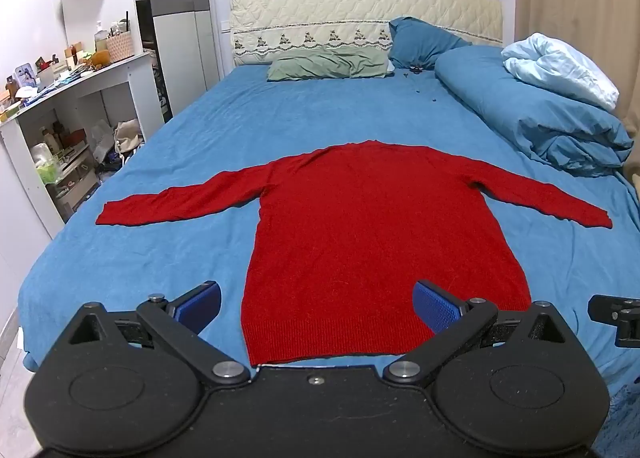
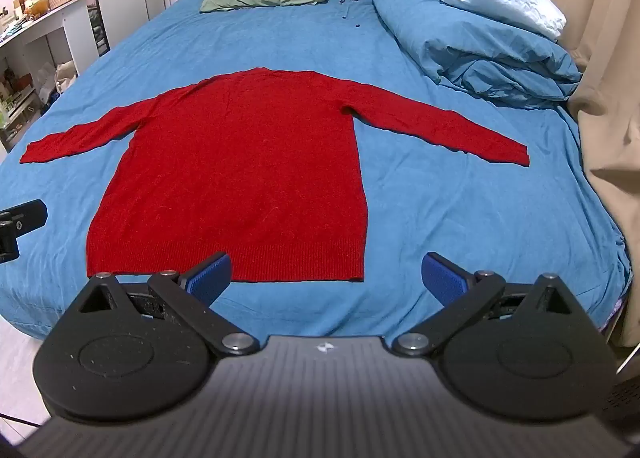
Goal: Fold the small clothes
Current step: 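Move both grippers toward the red sweater's sleeve and body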
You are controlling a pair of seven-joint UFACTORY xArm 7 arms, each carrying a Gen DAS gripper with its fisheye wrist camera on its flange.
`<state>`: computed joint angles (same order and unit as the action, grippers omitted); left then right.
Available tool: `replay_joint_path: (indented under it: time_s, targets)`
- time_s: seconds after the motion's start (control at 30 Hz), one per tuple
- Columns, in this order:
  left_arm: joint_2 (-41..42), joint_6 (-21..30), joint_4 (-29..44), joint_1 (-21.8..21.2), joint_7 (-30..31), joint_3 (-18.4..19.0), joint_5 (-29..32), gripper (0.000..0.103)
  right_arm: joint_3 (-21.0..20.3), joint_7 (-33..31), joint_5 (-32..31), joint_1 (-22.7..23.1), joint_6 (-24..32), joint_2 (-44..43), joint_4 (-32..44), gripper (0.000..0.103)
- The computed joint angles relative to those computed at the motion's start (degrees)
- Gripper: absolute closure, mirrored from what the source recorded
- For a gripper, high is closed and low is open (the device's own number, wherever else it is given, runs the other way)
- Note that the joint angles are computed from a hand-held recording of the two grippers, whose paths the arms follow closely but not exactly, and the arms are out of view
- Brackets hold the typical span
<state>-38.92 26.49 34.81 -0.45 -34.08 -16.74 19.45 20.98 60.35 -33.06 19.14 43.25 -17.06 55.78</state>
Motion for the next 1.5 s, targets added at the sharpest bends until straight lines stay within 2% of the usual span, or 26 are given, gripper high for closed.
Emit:
replay_joint_path:
  time_s: [0.53, 0.67, 0.83, 0.9, 0.93, 1.03, 1.1, 1.2, 1.27, 1.37, 1.5]
  targets:
    - [-0.2, -1.6, -0.6, 0.6, -1.1, -0.3, 0.5, 0.0, 0.2, 0.3, -0.6, 0.0, 0.4, -0.2, 0.4, 0.0]
    - [0.1, -4.0, 0.5, 3.3, -2.0, -1.3, 2.4, 0.0, 0.2, 0.0, -0.4, 0.0, 0.8, -0.7, 1.1, 0.0]
    - [3.9, -9.2, 6.1, 8.7, -3.2, -3.1, 5.8, 0.0, -0.2, -0.8, -0.9, -1.4, 1.1, -1.2, 3.5, 0.0]
    - [6.7, -11.7, 10.0, 12.2, -4.3, -5.0, 8.2, 0.0, -0.4, -1.2, -2.1, -2.6, 1.3, -0.9, 5.2, 0.0]
    - [9.2, -11.0, 12.5, 11.8, -3.6, -4.7, 7.7, 0.0, -0.9, -1.6, -2.5, -3.1, 1.1, -0.6, 6.1, 0.0]
    - [15.8, -13.8, 19.7, 15.1, -6.2, -6.9, 11.7, 0.0, -2.2, -1.8, -4.3, -5.5, 0.5, 1.4, 9.6, 0.0]
    - [21.5, -14.2, 25.5, 16.9, -8.6, -8.8, 15.7, 0.0, -3.6, -2.3, -5.4, -6.8, 0.0, 3.7, 12.6, 0.0]
    - [31.3, -13.8, 35.2, 19.4, -15.0, -12.9, 25.2, 0.0, -6.7, -3.2, -5.3, -8.2, -2.2, 7.8, 16.8, 0.0]
    - [39.4, -11.3, 42.7, 17.9, -16.9, -14.1, 30.0, 0.0, -9.0, -3.1, -5.2, -9.1, -3.7, 10.9, 19.2, 0.0]
    - [50.8, -7.6, 53.3, 13.0, -15.5, -13.3, 31.9, 0.0, -12.5, -2.5, -5.0, -10.0, -5.6, 16.5, 22.6, 0.0]
    - [68.0, -1.2, 70.4, 5.6, -8.1, -12.1, 28.8, 0.0, -17.6, -0.3, -4.0, -10.7, -9.8, 24.1, 24.5, 0.0]
